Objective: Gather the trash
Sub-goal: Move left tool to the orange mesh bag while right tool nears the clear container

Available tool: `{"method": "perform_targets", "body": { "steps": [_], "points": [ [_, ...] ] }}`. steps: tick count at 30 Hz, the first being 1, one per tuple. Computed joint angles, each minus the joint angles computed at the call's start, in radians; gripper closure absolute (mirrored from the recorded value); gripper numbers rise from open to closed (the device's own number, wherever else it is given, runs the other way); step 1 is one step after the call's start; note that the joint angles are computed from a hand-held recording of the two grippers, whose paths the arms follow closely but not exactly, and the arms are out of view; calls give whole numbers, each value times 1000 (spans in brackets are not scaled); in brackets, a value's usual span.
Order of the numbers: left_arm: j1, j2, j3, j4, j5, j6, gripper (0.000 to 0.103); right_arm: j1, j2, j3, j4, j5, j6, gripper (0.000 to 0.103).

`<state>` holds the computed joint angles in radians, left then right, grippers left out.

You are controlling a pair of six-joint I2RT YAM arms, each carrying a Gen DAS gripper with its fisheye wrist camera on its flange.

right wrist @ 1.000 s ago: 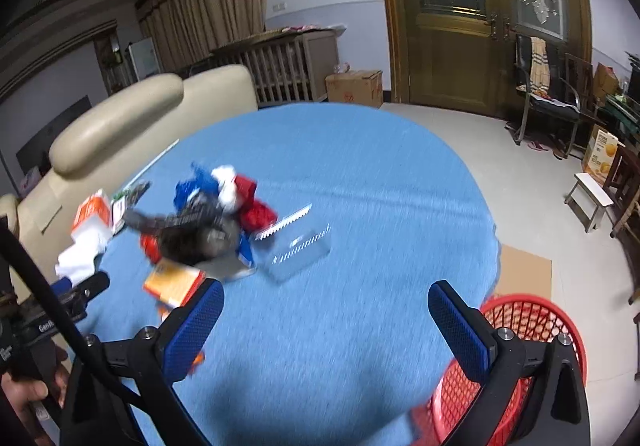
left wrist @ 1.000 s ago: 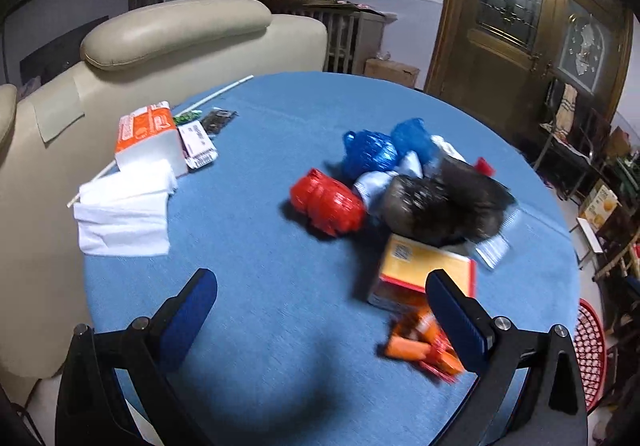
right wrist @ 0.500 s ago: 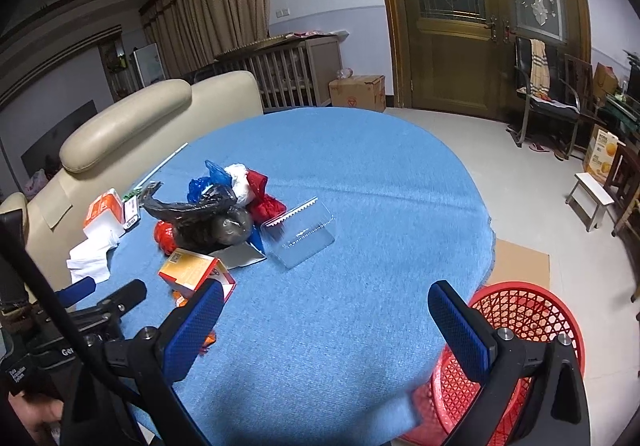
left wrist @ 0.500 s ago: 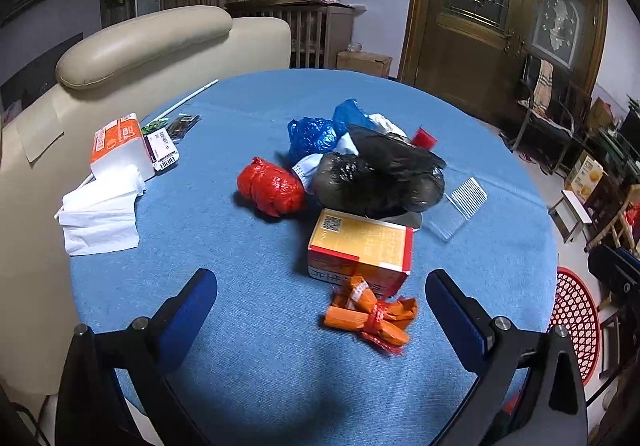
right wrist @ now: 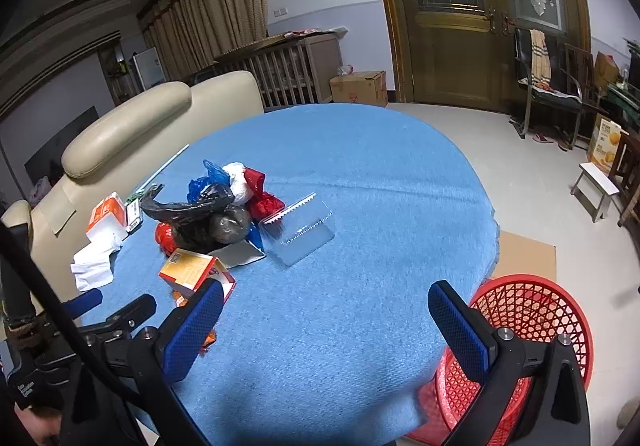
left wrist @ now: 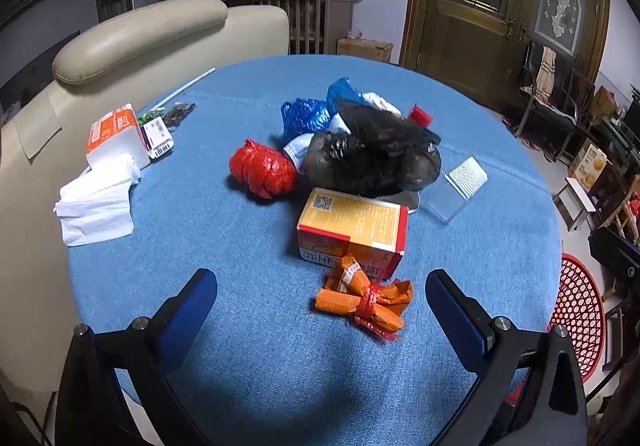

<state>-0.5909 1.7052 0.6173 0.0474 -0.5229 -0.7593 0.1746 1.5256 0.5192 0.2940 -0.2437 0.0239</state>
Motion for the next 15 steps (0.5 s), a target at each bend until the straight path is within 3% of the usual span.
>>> {"method": "perform_targets", "body": {
  "steps": [7,15],
  "points": [
    [5,38,23,-3,19,4,0,2,41,16,7,-2,-1,0],
    [28,28,-48,44,46,-48,0,4,88,38,19,1,2,0]
  ]
}}
